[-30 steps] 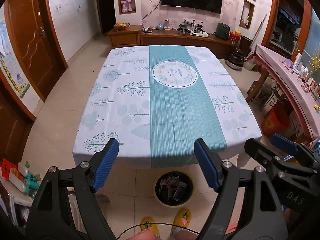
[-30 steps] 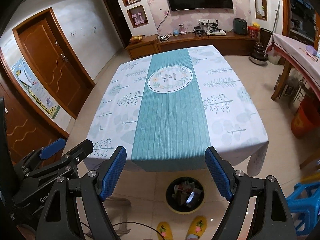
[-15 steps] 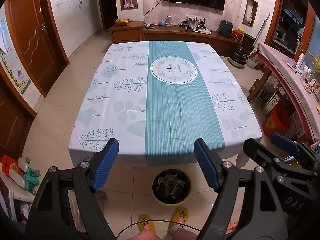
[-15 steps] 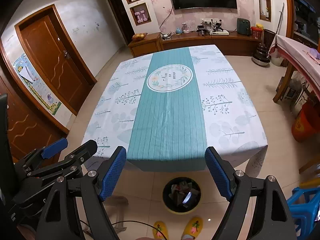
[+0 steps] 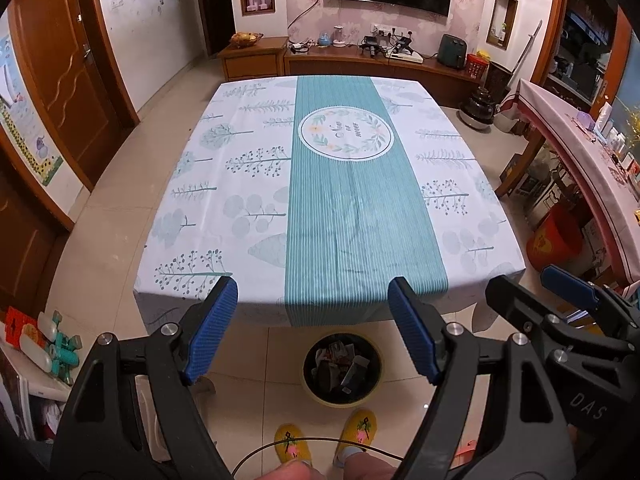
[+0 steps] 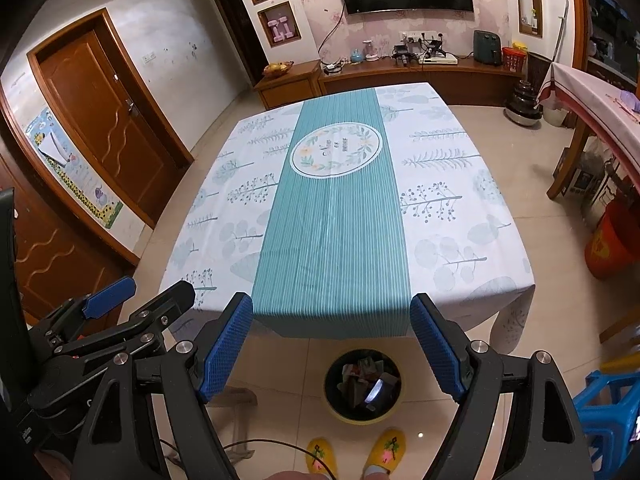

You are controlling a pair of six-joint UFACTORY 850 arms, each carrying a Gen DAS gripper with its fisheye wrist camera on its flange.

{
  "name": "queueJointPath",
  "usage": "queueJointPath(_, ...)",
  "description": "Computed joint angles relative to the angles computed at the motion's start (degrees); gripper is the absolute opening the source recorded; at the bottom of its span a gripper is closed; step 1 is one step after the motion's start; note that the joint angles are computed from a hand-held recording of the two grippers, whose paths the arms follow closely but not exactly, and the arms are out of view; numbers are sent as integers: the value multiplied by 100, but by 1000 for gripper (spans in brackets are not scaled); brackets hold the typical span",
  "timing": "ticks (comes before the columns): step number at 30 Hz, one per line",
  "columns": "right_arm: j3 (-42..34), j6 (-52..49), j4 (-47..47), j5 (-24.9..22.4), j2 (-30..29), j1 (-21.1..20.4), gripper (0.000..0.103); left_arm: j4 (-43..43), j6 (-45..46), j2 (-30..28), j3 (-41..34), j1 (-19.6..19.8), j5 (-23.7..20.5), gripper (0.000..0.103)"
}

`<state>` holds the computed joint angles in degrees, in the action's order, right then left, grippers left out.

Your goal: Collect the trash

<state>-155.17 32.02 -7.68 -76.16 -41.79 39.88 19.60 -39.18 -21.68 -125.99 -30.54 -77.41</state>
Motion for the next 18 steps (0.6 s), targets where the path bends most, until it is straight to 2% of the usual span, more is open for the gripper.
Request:
queueJointPath(8, 49, -6, 42, 1, 10, -5, 82, -45, -14, 48, 109, 14, 7, 76)
queueJointPath(18, 634, -4, 83, 235, 307, -21, 82, -107, -14, 107, 251, 23, 34, 75)
